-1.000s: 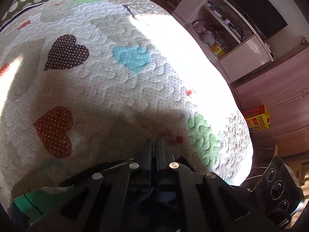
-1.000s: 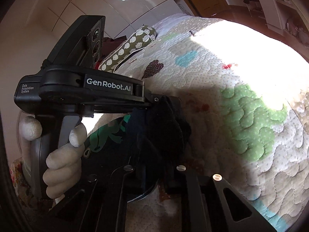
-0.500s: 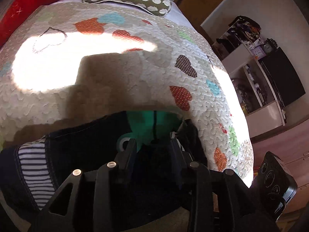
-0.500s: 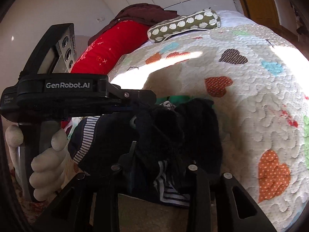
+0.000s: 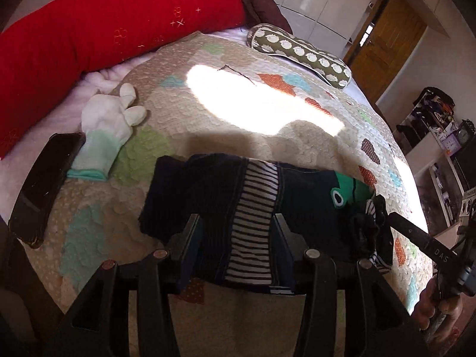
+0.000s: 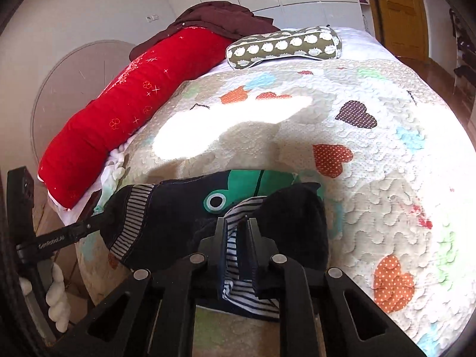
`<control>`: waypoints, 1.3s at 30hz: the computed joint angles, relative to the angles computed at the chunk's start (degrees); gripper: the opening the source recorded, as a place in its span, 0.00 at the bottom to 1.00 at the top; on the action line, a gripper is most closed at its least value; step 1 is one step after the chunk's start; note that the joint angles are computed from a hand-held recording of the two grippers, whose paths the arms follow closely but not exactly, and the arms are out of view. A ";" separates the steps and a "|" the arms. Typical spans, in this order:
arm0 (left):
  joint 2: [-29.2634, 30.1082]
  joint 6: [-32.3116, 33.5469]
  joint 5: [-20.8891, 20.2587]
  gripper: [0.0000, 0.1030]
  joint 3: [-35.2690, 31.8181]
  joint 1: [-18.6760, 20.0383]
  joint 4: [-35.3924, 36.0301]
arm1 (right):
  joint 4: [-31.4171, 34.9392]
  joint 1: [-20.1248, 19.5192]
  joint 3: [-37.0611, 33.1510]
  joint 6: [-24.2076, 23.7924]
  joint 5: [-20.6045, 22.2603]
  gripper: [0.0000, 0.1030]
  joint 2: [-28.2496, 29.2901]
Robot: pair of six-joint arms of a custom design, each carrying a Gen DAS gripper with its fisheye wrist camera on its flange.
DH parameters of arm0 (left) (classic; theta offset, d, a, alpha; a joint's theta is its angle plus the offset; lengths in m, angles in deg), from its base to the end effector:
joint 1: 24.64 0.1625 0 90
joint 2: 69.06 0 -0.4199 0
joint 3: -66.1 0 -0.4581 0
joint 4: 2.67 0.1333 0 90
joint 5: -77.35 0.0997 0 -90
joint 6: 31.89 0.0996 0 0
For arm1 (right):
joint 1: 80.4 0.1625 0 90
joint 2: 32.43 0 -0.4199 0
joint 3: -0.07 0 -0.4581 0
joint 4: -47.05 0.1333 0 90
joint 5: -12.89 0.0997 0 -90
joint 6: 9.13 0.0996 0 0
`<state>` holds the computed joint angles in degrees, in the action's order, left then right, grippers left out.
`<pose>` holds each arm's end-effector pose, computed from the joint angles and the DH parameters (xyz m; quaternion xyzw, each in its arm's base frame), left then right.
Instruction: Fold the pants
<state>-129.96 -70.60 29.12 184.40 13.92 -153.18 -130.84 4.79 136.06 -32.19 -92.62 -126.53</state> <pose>-0.3092 -0.5018 0.0747 0.0939 0.9293 -0.2702 0.2337 0.0686 -0.4567 0.2805 0.0926 -0.9089 0.3459 0.2138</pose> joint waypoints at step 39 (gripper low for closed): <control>-16.37 -8.74 1.94 0.52 16.52 3.94 -6.61 | 26.64 21.19 -32.46 4.47 -30.28 0.62 44.59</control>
<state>-146.34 -79.34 31.06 200.93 17.85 -159.78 -104.19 25.99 103.60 -27.72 -122.90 -81.94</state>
